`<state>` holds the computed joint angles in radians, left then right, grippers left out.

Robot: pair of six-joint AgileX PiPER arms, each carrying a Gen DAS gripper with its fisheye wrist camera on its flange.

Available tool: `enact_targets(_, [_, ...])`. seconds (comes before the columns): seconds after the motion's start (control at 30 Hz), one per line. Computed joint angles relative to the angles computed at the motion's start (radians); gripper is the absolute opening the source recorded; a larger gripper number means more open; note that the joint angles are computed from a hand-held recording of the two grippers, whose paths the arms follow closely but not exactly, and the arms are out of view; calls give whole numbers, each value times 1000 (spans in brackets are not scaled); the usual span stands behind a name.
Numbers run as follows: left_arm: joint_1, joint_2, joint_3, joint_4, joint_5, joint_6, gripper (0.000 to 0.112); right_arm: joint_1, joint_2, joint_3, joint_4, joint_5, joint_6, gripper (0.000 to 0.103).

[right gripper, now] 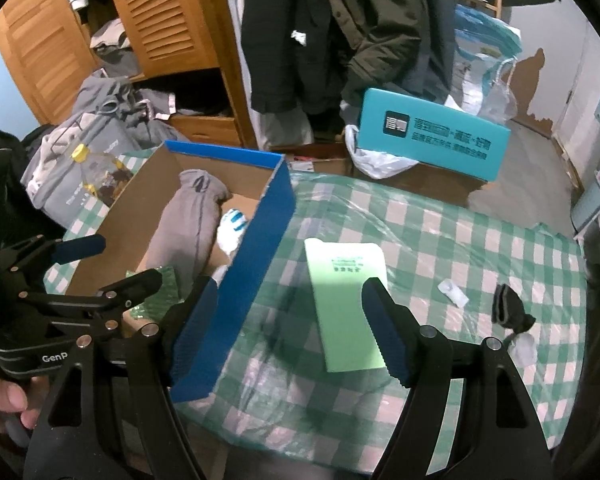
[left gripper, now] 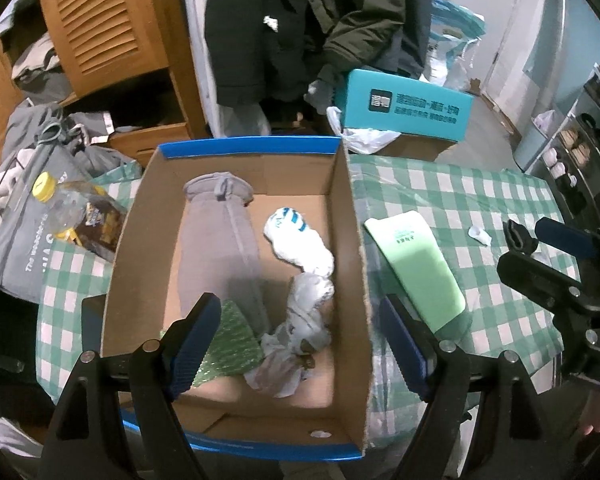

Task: Organize soft objects
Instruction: 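Withdraw both open grippers from the box back over the table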

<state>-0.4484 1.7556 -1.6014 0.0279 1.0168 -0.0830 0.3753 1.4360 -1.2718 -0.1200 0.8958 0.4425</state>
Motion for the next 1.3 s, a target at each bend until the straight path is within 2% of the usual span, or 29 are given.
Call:
enact_targets(0.67, [-158,102,-101,38,50,-16,83,-203,-139,169,66,-13,-119,75])
enact_targets(1.3, [-261,257,-268,20,143,16,83,-459,-207,282,168,-9,-316,75])
